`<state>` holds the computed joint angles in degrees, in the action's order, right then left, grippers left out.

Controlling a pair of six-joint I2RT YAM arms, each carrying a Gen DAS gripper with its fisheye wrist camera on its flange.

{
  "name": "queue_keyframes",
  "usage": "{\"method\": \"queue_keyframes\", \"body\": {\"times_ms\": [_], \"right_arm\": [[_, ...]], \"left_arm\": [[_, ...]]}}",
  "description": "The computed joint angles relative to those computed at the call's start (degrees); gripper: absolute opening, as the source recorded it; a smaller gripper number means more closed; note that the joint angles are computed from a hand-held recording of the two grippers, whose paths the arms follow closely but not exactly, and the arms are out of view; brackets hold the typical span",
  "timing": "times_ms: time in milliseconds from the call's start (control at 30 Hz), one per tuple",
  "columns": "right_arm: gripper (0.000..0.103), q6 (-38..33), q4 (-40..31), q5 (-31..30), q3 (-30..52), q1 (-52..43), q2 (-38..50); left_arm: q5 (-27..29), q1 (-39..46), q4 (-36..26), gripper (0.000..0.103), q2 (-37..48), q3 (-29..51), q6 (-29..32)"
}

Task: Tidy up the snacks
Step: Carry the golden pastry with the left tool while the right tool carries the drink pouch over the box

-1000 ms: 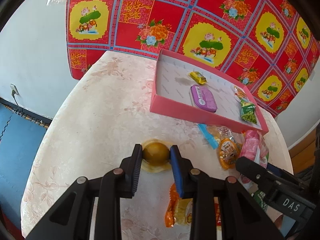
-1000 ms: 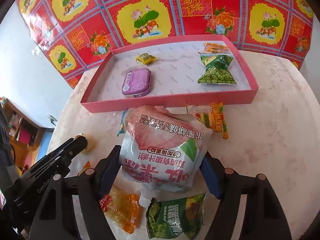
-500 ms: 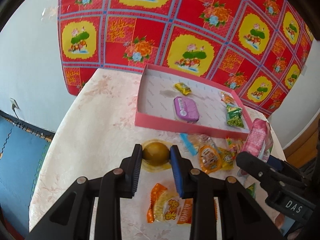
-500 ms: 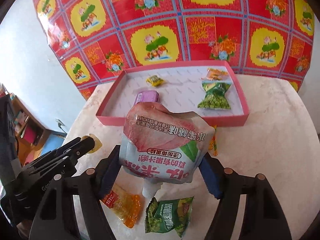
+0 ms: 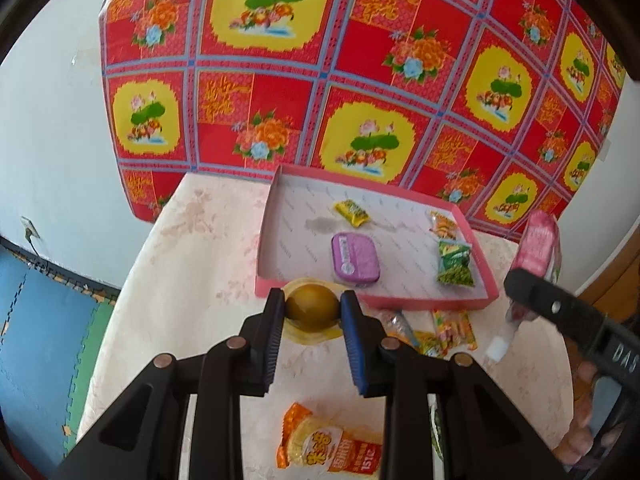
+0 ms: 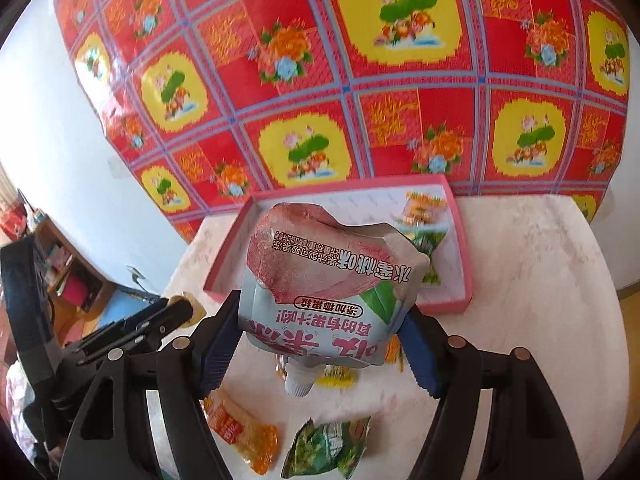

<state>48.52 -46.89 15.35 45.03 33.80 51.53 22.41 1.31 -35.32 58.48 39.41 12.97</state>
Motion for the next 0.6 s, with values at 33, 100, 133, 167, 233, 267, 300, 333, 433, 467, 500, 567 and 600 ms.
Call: {"method": "queue_keyframes", "body": {"times_ms": [33,100,133,167,233,267,300,333,433,467,500,567,600], "right_arm": [[0.074,-1.29,0.04,-0.52,0.55,-1.27,0.02],[0.074,-4.2,0.88,-3.0,1.29,-4.49,0.09],[0.074,-5.29,1.35,-4.45,1.51,-6.02,0.28],[0.074,-6.54,1.81,-5.9,1.78,-7.74,0.66],[0.074,-9.19,2.52,-7.48,2.71,-10.51,1.96],[0.074,-10.16,2.78,-7.76,3.14,-11.36,2.56],[0.074,-11.22,3.15,-8.15,3.5,-12.32,3.14],[0.074,-12.33,3.58,-8.75,3.88,-13.47,3.8],[0.074,-15.19,5.79,-11.34,4.55,-16.77,5.84],[0.074,-16.08,6.76,-12.26,4.64,-17.7,6.68],[0.074,-16.74,7.61,-12.99,4.8,-18.44,7.64],[0.074,-17.67,9.44,-14.28,4.86,-19.71,9.75],[0.074,-18.02,10.27,-14.84,4.81,-20.2,10.69]], "left_arm": [[-0.17,-0.5,0.05,0.03,0.04,0.5,-0.26],[-0.72,-1.61,0.32,0.03,0.22,1.39,-0.88],[-0.97,-2.09,0.51,0.03,0.37,1.72,-1.19],[-1.38,-2.83,0.92,0.03,0.84,2.22,-1.67],[-1.98,-3.79,1.53,0.03,1.56,2.8,-2.28],[-2.47,-4.47,2.05,0.03,2.09,3.08,-2.72],[-3.03,-5.21,2.65,0.03,2.68,3.34,-3.16],[-3.41,-5.71,3.11,0.03,3.16,3.51,-3.41],[-5.06,-7.83,5.04,0.03,5.24,3.88,-4.68],[-5.41,-8.34,5.53,0.03,5.93,3.96,-5.08],[-5.67,-8.87,6.19,0.03,6.94,4.09,-5.61],[-6.22,-9.84,7.34,0.03,8.76,4.16,-6.52],[-6.47,-10.24,7.84,0.03,9.45,4.13,-6.81]]}}
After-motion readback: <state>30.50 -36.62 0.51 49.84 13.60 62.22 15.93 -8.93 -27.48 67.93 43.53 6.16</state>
